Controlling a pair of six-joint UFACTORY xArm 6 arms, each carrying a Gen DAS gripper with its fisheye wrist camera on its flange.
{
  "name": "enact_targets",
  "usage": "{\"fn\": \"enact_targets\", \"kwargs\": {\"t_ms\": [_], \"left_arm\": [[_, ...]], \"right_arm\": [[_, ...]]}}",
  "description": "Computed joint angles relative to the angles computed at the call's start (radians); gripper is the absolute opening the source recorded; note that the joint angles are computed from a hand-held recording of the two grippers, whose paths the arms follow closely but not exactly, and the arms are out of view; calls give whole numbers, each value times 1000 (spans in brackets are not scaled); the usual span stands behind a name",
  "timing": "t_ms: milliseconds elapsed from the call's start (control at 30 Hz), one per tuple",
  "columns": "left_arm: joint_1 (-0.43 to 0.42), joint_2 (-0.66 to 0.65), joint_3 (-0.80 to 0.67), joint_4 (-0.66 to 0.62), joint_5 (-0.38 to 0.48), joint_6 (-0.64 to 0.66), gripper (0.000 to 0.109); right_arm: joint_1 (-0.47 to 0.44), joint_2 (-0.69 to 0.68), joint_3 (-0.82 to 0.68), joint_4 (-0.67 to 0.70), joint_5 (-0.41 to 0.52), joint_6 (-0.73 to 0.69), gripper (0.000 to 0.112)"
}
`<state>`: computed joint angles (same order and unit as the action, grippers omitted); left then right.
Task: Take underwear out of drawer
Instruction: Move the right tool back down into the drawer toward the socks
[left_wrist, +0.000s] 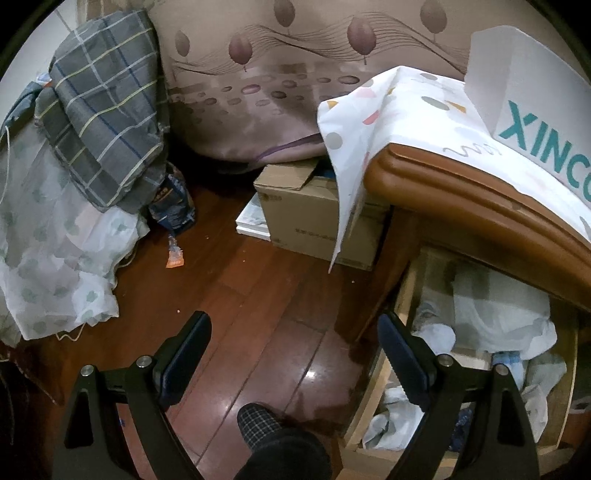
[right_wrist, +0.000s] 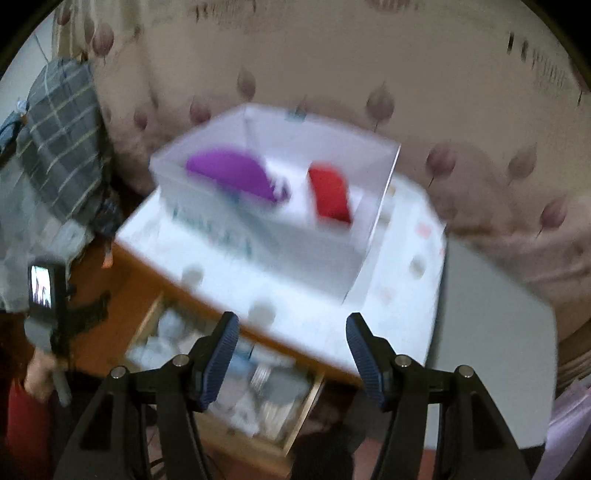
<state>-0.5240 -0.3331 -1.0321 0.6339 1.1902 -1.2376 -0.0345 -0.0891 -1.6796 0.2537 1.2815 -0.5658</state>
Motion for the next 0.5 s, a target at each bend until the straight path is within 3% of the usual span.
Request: {"fn": "enact_targets", "kwargs": {"t_ms": [200, 300, 500], "left_arm": [[9, 5, 5, -35, -71, 63, 91], [13, 23, -7, -55, -86, 84, 94], [9, 37, -17, -58, -88, 91, 97]], "right_arm": [[-2, -79, 273, -9, 7, -63, 62], [29, -108, 402, -45, -32, -93, 62], [71, -92, 507, -72, -80, -133, 66]]}}
